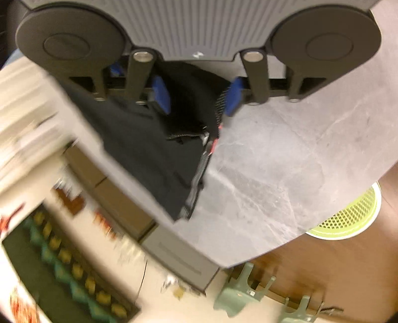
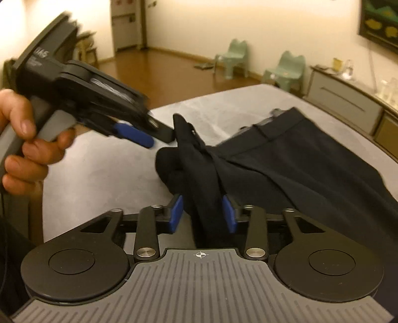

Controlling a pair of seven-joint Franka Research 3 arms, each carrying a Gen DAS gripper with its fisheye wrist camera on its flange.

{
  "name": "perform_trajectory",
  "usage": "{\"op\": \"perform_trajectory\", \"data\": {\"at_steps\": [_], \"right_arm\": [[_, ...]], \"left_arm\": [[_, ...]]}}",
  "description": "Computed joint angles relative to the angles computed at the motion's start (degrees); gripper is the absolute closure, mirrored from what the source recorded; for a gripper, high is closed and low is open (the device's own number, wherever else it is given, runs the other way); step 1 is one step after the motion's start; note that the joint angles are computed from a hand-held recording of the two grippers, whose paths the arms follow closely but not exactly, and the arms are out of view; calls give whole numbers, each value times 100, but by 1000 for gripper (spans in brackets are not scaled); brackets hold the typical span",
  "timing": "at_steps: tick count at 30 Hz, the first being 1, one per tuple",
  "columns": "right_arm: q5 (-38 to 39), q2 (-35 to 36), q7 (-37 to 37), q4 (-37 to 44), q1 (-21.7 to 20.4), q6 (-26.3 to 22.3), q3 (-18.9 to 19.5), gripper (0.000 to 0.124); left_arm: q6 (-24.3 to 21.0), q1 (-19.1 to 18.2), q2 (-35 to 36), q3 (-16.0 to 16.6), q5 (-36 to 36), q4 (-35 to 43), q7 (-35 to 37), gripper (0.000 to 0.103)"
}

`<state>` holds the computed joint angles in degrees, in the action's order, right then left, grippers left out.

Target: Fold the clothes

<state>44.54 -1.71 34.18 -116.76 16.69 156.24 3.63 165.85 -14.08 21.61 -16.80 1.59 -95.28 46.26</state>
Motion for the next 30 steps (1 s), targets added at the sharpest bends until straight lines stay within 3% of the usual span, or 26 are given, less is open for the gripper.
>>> {"op": "perform_trajectory", "data": {"at_steps": [2,5,7,10,11,12,13,15,16,17,20,22,23,24,26,30], "right_arm": [[289,-308,-212,-290,-58,112,-93,71],[126,-821,-293,-811,-195,360,-296,68],[-27,-1140,-301,-1119,-298,507,-449,63],[-381,-1590,181,-1554,-642,548,-699,50],[-384,-1700,392,-1650,-761,461,-840,50],[-351,-1785,625,-1736,-886,424,-970,50],[-269,-1884,897,-1839,-1043,399,-1128,50],[67,-2128,1295,-2086,-1313,481,-1500,50],[227,-2236,1507,-2185,-1479,530,-1691,50],[388,-2315,1729,-2257,-1657,571,-1887,50],[1146,-2423,2423,-2422,-2094,707,-2526,49],[1734,-2321,2938,-2348,-2326,655,-2900,49],[2142,-2291,2779,-2289,-2281,602,-3117,49],[2300,-2207,2712,-2220,-2331,519,-3183,49],[2599,-2023,2604,-2074,-2444,335,-3306,49],[2629,-1433,2650,-1665,-2711,-300,-3374,51]], "left_arm": [[416,371,-63,-442,-513,-242,319,45],[323,727,194,-1034,-998,12,1015,38],[-23,480,481,-879,-932,461,1021,34],[-392,-35,960,-392,-664,1198,631,35],[-451,-287,1004,-89,-443,1316,321,49],[-559,-518,1027,195,-173,1427,30,88],[-481,-618,973,323,7,1366,-129,96],[104,-664,589,415,278,782,-376,94],[187,-702,475,480,409,620,-519,94],[185,-742,391,544,537,510,-666,94],[-368,-461,485,193,371,587,-571,92],[-239,-323,516,13,186,534,-501,84],[-79,-256,562,-86,72,529,-462,74],[104,-187,623,-194,-47,538,-417,61],[251,-236,732,-204,-59,661,-437,50],[-148,-550,971,68,201,1141,-665,51]]}}
